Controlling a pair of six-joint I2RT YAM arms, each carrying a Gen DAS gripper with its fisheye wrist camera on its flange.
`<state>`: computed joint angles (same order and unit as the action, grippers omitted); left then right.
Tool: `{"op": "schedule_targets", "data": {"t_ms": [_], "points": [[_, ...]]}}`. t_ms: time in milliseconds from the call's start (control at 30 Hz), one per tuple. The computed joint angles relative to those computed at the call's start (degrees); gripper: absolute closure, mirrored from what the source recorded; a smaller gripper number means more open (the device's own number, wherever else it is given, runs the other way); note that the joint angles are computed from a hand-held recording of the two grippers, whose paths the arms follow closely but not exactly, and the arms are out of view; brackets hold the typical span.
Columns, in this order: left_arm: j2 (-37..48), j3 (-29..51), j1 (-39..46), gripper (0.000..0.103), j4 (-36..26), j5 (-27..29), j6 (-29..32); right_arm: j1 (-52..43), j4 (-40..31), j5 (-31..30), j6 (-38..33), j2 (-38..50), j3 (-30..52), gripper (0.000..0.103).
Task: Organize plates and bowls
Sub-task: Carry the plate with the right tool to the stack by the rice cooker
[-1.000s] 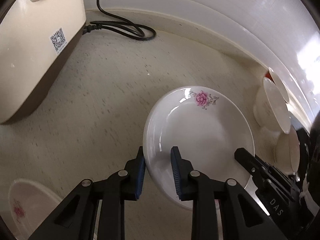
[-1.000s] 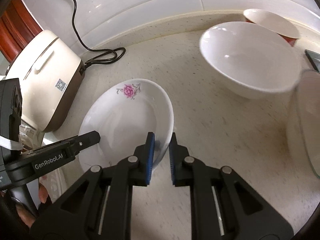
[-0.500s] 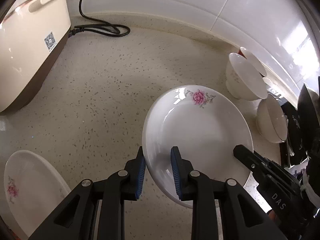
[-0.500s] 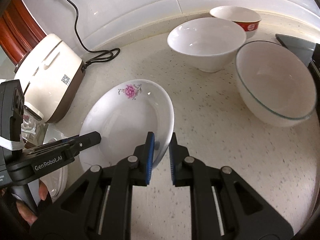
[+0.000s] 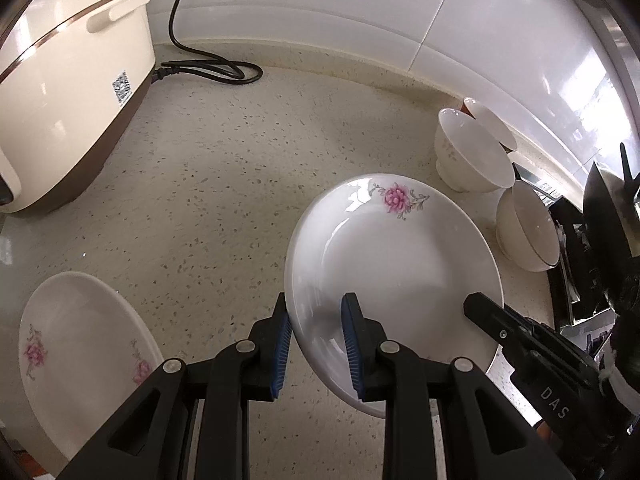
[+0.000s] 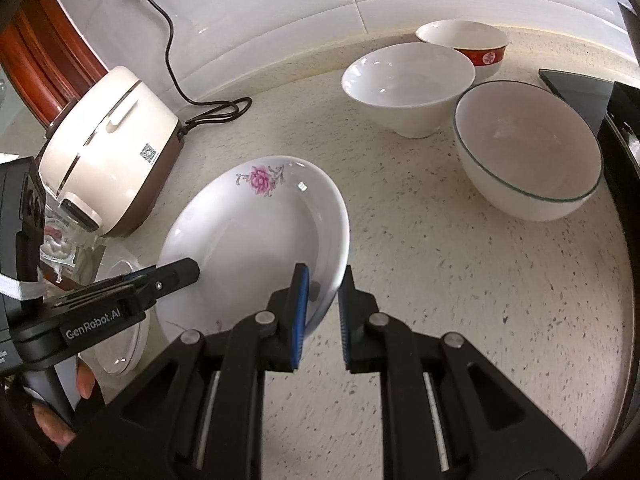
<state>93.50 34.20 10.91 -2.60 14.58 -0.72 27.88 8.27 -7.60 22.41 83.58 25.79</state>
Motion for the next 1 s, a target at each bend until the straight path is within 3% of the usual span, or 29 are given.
{"op": "schedule_targets", "data": {"t_ms": [467,1000], "points": [[-8.2,-4.4,7.4,0.077,-1.5,2.4,2.3,8.2,-1.6,3.9,3.2,-3.8,0.2,0.085],[-8.8,-5.1,23.5,0.077,-4.2,8.4,9.7,19.9,-1.8,7.3,5.1,3.3,7.0,0.085]]}}
